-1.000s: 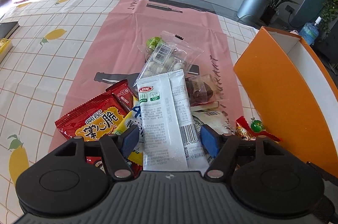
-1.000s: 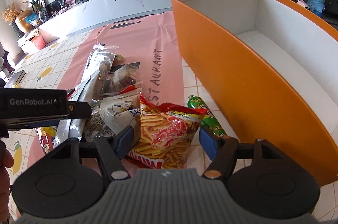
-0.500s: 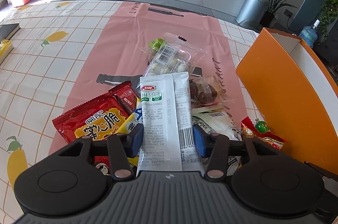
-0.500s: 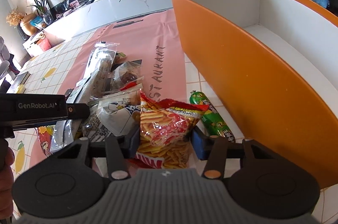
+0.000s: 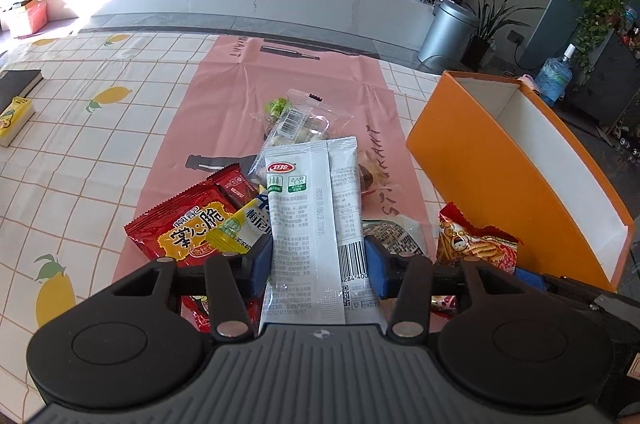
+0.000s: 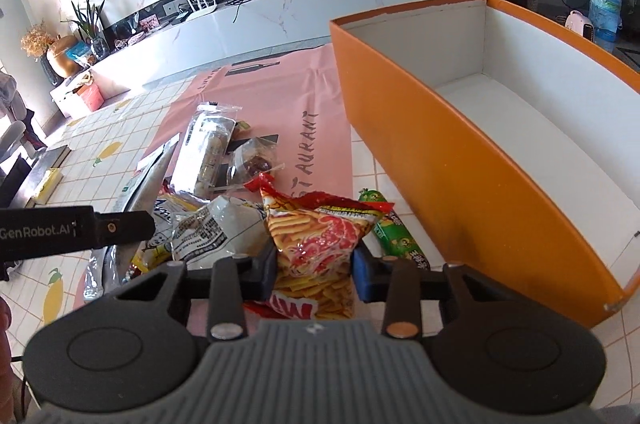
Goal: Organize snacks
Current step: 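Carry the white bar and chip bag into the orange box with both tools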
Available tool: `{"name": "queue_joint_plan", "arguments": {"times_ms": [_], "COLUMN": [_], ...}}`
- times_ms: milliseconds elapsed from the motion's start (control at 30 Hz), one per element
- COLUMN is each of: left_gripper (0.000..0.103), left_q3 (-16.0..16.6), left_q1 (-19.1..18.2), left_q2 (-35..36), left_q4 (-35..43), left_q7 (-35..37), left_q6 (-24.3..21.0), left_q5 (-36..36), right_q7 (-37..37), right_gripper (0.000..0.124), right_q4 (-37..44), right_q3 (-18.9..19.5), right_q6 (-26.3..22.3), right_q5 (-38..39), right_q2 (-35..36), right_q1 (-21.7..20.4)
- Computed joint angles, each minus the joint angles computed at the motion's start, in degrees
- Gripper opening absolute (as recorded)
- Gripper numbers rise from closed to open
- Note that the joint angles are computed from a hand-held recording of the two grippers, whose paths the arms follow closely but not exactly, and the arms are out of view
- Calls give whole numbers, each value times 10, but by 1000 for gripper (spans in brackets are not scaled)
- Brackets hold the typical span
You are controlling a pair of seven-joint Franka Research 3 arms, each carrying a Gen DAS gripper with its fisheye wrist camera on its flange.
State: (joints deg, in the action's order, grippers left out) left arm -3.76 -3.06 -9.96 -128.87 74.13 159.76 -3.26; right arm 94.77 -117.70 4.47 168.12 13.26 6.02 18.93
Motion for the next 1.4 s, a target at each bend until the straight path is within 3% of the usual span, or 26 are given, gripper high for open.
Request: {"name": "queue_joint_plan", "arguments": {"times_ms": [333,633,733,867,1000,1133,1400], "left_gripper": [55,54,54,54,54,54,54], "left_q3": [7,28,34,11,-18,-50,-90], "left_q1": [-32,-92,-113,-108,-90,-72,-70], "left_q2": [-66,-45,-10,50,128,212,342], "left_q4": [-30,30,81,158,263,375,544], "left_q7": [34,141,206,251,279,277,244], "left_q6": [15,10,-17,-54,-123,-197,-308], "left_q5": [-3,-56,-124,-181,-216,-180,-45], "right_q7": [-19,-168,-195,-230,-268,-296,-336], "right_gripper": [35,35,35,35,35,35,35], "right_q4": [-47,-17,12,72,151,234,371], "right_q3": [-1,-28,-37,-48,-58,-64,-62], "right_q6": [14,-77,-121,-187,-268,-339,-426], "right_q5": [-31,74,75,52,33,17,-15], "right_q2": [-87,-138,-137,-110,-58,8,130], "right_q1": [-11,-29,-47,-77,-106,-130,-150]}}
